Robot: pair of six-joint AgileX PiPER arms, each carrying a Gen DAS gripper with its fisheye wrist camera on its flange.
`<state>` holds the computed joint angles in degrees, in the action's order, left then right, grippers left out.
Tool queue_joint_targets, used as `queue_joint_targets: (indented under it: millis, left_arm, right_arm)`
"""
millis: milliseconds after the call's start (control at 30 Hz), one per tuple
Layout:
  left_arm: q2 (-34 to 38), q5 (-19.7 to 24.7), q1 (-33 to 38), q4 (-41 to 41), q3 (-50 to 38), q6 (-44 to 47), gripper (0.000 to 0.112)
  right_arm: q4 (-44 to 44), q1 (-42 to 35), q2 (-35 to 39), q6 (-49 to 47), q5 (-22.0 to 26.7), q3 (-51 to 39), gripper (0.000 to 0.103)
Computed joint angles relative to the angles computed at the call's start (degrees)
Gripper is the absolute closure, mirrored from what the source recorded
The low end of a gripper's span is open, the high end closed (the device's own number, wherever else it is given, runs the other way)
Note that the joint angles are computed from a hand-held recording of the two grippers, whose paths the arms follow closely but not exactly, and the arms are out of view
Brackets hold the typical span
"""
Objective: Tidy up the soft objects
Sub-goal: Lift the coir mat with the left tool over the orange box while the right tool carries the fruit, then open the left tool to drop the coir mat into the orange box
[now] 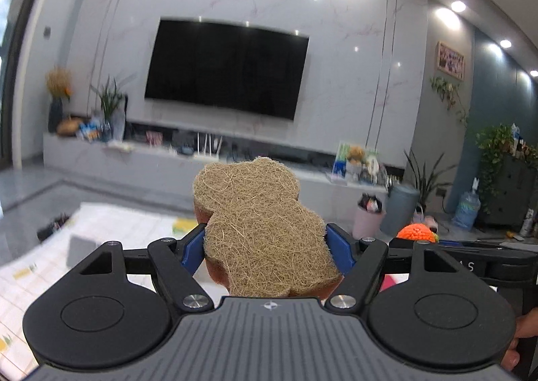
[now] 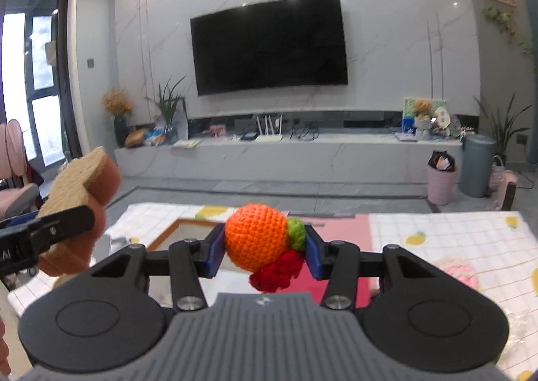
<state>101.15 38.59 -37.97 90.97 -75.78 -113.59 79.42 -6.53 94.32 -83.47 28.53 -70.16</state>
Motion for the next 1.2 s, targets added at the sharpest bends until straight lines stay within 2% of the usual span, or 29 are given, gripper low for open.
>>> queue_joint_targets:
  millis: [100,233,333,433,567,667,967,1100,1200]
  left_arm:
    - [1.8,-2.0,3.1,-5.8,-1.7,7.4,0.027]
    - [4.3,-6.5,6.3,-22.0,-5.2,26.3,0.027]
    - [6.8,-3.9,6.4,-32.7,-8.5,39.7,0.027]
    - [7.9,-2.4,6.0,-37.2,-9.5,45.8,0.027]
    - [8.5,-0.7,4.9,-36.3,-8.8,45.1,0.027]
    - [10.5,1.7,5.8,-42.1,-12.8,49.1,0.026]
    - [10.9,6.1,6.3,-48.9,-14.3,56.3,0.021]
    - [11.1,6.4,5.2,-46.1,-13.2,56.3,0.019]
    - [9.8,2.3,5.0,-41.5,-9.4,51.2,0.018]
  right_arm:
    - [2.5,1.5,3.7,-2.6,-0.5,-0.3,0.055]
    - [5.3,2.1,7.7,-6.7,0.7,0.1,0.055]
    - [4.1,1.8,9.2,-6.3,2.3,-0.4,0.055]
    - [5.1,2.0,9.7,-7.9,1.9,0.5,0.055]
    - [3.6,1.0,10.9,-4.9,3.7,-0.7,0.055]
    - [1.6,0.1,11.6,0.2,6.2,-2.3,0.055]
    - [1.0,1.1,10.1,0.2,4.1,-0.8,0.055]
    - [0.1,2.1,10.1,0.6,3.3,-1.3,0.055]
    - [-0.2,2.2,10.1,0.7,4.1,-1.1,0.055]
